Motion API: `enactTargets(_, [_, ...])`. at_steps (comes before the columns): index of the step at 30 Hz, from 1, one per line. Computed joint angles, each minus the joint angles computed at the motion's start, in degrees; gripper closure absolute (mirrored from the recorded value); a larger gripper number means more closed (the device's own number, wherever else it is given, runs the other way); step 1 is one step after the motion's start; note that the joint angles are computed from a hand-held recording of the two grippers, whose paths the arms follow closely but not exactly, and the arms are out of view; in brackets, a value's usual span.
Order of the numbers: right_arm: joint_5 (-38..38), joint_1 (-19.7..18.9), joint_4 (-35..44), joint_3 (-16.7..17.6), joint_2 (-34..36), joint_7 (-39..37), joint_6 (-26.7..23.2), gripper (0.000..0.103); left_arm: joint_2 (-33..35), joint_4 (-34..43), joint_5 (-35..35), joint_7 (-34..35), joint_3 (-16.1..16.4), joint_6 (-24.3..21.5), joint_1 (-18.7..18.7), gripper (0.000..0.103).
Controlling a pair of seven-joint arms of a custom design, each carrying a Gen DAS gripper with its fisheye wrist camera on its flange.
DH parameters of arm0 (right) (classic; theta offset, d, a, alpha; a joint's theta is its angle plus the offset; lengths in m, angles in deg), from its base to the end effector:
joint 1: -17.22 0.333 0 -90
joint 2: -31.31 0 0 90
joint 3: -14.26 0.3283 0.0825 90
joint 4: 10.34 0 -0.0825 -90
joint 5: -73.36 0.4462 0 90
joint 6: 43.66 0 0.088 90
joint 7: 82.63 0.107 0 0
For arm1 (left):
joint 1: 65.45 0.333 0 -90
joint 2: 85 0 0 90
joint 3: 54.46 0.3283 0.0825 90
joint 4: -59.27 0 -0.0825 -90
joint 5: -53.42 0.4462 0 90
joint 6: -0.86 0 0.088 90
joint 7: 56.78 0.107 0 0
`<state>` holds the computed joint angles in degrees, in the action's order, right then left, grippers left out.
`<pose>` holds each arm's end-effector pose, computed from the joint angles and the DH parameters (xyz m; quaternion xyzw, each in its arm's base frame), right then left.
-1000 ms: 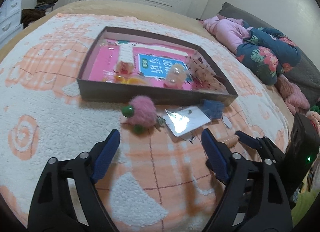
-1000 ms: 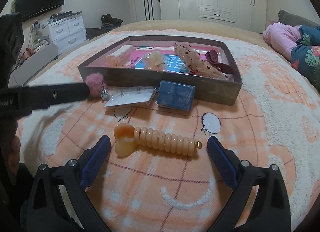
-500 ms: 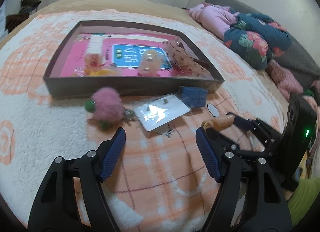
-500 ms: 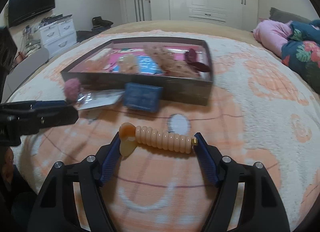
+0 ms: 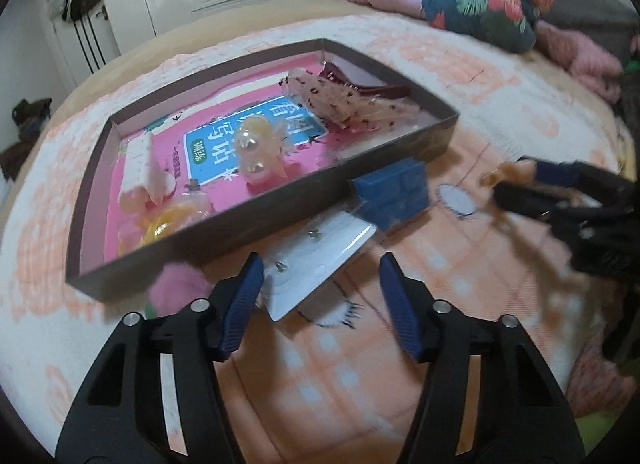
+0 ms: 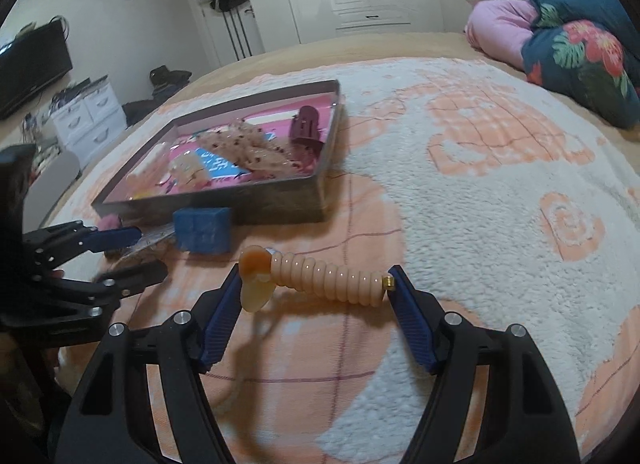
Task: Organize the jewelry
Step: 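Grasp the white earring card with the left tool while the right tool grasps the peach spiral hair tie, then carry the earring card with the left tool while the right tool carries the spiral tie into the box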
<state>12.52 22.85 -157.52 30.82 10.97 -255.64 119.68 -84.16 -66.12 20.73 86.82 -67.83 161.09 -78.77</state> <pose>0.4362 0.2270 0.4007 -0.5262 0.7461 -0.2581 0.3159 0.5693 -0.2577 0.4176 -0.3027 0.8949 -0.2916 0.1500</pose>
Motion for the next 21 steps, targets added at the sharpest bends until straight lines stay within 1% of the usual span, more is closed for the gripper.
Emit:
enactTargets(1, [0.1,0.0,-0.2,-0.1,-0.2,0.2,0.1,0.034,0.4,0.4,0.4,-0.1,0.1,0.1,0.0,0.057])
enactTargets(2, [0.2,-0.1,-0.4,-0.2,-0.4,0.3,0.2,0.034,0.7,0.8,0.8,-0.5,0.1,0.0,0.1,0.061])
enactTargets(3, [0.2,-0.2,-0.5,-0.2,-0.5,0.4,0.3,0.034,1.0,1.1,0.9,-0.6,0.0,0.0,0.2,0.069])
enactTargets(5, [0.2,-0.4,-0.6,-0.2,-0.6,0.5,0.5,0.034,1.2,1.4,0.4,0.5,-0.2,0.4,0.5,0.08])
enactTargets(7, [0.3,-0.5,-0.5,-0.1,-0.6,0.2,0.5,0.034,1.0,1.4,-1.0,1.6,-0.3,-0.2,0.7,0.082])
enactTargets(8, [0.4,-0.5,-0.4,0.0,-0.5,0.0,0.6,0.034,0.8,1.2,-2.2,2.8,-0.4,-0.1,0.8,0.085])
enactTargets(12, [0.4,-0.6,-0.2,0.2,-0.7,-0.1,0.8,0.034,-0.6,0.7,-8.2,6.7,-0.1,-2.1,0.8,0.086])
enactTargets(15, [0.7,-0.5,-0.1,0.4,-0.8,-0.6,0.9,0.034,-2.2,0.2,-13.3,9.3,0.7,-4.5,0.6,0.087])
enactTargets(21, [1.9,0.3,0.3,1.2,-1.2,-2.8,0.6,0.034,-4.8,-1.2,-19.4,11.1,2.4,-7.3,-0.2,0.087])
